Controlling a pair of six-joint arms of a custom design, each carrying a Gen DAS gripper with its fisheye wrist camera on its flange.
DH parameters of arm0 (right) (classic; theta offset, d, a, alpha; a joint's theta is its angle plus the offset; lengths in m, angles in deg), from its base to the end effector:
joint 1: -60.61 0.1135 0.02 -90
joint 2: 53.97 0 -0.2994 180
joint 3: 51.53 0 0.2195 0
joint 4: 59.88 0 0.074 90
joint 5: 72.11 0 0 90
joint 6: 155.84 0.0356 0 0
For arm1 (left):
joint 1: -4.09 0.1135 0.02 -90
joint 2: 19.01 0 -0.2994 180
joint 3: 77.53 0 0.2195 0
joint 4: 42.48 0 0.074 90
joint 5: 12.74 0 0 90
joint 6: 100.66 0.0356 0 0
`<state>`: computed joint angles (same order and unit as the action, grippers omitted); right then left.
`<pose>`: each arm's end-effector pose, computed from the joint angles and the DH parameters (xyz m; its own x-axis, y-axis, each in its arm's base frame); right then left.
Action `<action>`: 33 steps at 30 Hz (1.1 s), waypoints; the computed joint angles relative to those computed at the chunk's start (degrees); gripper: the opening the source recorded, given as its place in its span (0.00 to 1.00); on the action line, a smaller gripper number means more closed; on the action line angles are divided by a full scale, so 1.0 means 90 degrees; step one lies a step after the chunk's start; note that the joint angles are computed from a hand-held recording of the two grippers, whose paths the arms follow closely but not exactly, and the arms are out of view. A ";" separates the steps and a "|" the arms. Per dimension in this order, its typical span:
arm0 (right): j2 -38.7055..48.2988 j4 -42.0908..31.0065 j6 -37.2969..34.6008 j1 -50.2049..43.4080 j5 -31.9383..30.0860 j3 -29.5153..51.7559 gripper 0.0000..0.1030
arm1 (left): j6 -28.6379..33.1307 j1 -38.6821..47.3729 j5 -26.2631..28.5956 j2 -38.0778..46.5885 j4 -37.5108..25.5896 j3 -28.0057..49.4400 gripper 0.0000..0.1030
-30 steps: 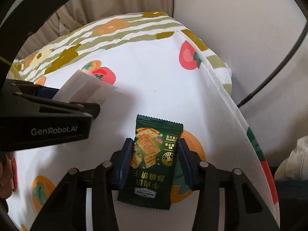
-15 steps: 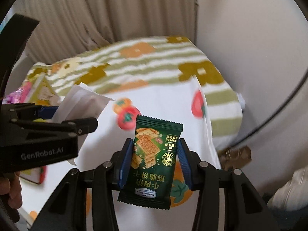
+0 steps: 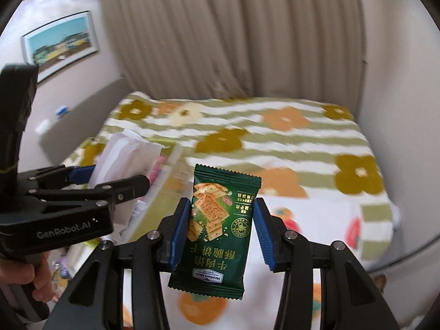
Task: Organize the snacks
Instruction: 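Carry both packets into the green box and open both grippers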
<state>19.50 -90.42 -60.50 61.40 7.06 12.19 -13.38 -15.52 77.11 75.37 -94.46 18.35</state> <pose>0.2341 0.0099 0.2929 -0.6584 0.0823 -0.7482 -0.0960 0.9767 0.1920 0.3128 -0.1113 0.3332 -0.7417 0.2139 -0.6357 0.2992 0.9538 -0.0282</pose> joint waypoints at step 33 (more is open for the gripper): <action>0.3655 -0.0514 0.2649 0.3716 0.2651 0.3656 0.41 | 0.4215 0.4159 0.1999 0.2548 -0.1181 0.2039 1.00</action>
